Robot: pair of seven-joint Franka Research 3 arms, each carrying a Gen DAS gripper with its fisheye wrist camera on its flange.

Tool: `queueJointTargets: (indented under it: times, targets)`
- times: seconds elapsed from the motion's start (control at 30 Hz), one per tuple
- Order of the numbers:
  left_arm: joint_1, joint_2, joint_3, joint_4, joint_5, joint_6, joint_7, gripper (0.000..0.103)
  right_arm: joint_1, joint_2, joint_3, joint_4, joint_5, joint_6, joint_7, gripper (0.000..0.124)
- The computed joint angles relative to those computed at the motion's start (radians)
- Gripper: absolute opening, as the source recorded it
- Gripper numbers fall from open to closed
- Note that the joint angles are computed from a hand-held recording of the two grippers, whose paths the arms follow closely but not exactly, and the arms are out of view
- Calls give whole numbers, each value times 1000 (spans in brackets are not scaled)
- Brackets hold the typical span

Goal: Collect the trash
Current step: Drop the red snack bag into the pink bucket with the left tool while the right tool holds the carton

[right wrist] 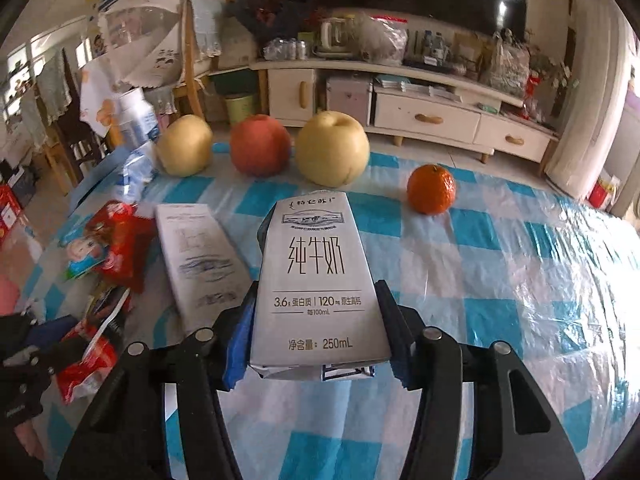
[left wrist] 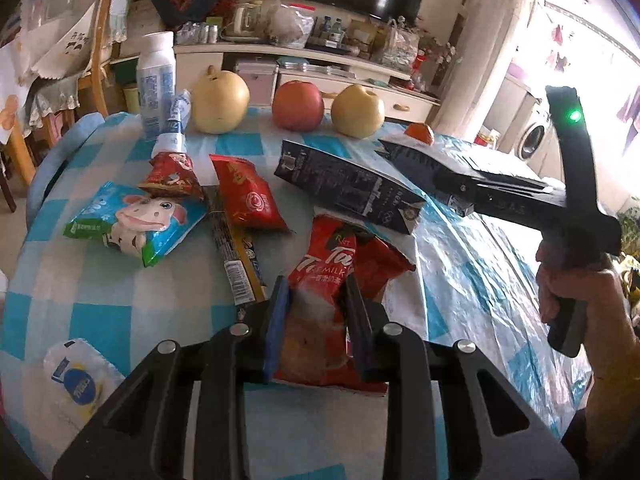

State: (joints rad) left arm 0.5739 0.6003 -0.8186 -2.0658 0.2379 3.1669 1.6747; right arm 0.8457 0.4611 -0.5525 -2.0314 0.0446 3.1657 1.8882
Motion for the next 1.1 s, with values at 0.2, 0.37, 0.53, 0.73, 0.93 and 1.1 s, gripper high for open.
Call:
queueJointTargets:
  times: [0.2, 0.37, 0.53, 0.73, 0.93, 1.1]
  targets:
    - [-79, -11, 79, 28, 14, -4, 18, 59, 109, -60, -77, -83, 14, 51, -16, 56]
    - [-26, 69, 2, 72, -17, -41, 54, 59, 193, -122, -117, -155, 73, 93, -61, 56]
    - [-22, 92, -31, 71, -65, -52, 80, 49, 93, -181, 31, -184, 128, 131, -109, 56]
    - [-42, 58, -3, 36, -72, -11, 15, 45, 68, -210, 105, -198, 209, 159, -156, 56]
    - [43, 31, -50, -14, -55, 11, -34, 44, -18, -236, 246, -210, 269, 173, -186, 56]
    - [207, -1, -154, -83, -17, 54, -98, 44, -43, -249, 319, -204, 325, 182, -222, 56]
